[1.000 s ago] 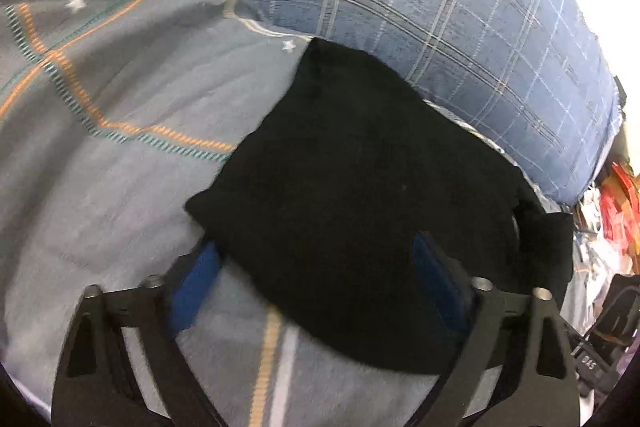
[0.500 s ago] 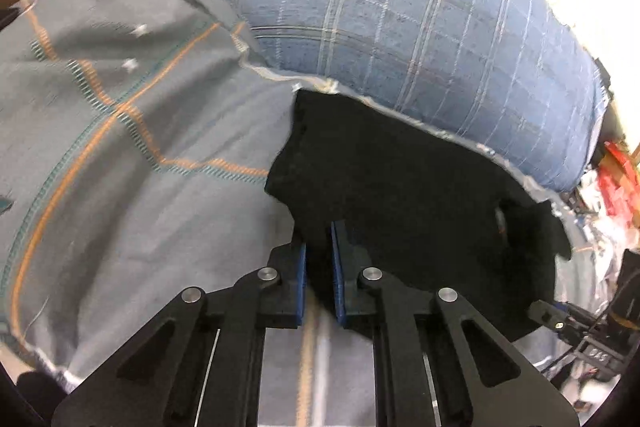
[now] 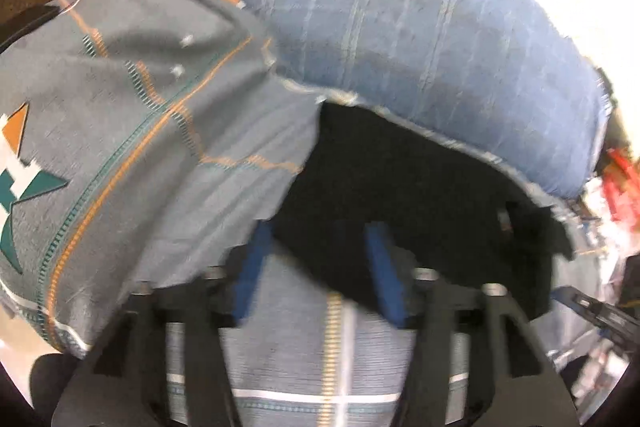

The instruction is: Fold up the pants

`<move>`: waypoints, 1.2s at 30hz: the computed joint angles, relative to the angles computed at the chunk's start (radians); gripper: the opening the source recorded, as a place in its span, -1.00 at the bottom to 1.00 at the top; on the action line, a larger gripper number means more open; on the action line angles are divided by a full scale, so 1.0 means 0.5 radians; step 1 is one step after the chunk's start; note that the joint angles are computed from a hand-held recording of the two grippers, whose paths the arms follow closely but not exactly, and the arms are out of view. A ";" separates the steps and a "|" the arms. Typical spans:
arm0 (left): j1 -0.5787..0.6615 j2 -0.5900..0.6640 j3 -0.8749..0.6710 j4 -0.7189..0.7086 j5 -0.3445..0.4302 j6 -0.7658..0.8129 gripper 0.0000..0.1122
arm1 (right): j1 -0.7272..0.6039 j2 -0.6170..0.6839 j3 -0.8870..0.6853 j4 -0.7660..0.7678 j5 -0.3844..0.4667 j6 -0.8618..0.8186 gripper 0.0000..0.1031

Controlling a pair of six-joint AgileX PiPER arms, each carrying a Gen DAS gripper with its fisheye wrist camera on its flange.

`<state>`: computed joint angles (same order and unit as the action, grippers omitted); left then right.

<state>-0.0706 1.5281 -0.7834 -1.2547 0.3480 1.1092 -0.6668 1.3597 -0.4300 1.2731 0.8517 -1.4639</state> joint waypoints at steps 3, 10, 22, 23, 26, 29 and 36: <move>-0.067 0.010 -0.093 0.103 0.147 -0.152 0.09 | -0.240 0.041 -0.127 -0.111 -0.008 0.126 -0.37; -0.499 0.195 -0.408 0.348 0.304 -0.474 0.09 | -0.184 0.387 -0.453 -0.176 -0.263 0.353 -0.35; -1.198 0.874 -1.327 1.258 0.362 -1.379 0.09 | 0.009 0.847 -0.873 0.159 -0.352 0.083 -0.46; -1.210 0.920 -1.380 1.322 0.396 -1.450 0.09 | 0.015 0.857 -0.880 0.156 -0.377 0.058 -0.62; -1.186 0.945 -1.354 1.178 0.428 -1.363 0.09 | -0.070 0.851 -0.881 0.103 -0.261 0.051 -0.83; -1.181 0.877 -1.246 1.103 0.385 -1.290 0.09 | -0.221 0.702 -0.759 0.091 -0.141 -0.035 -0.89; -1.189 0.793 -1.124 1.062 0.328 -1.222 0.09 | -0.785 0.309 -0.504 -0.118 0.279 -0.059 -0.90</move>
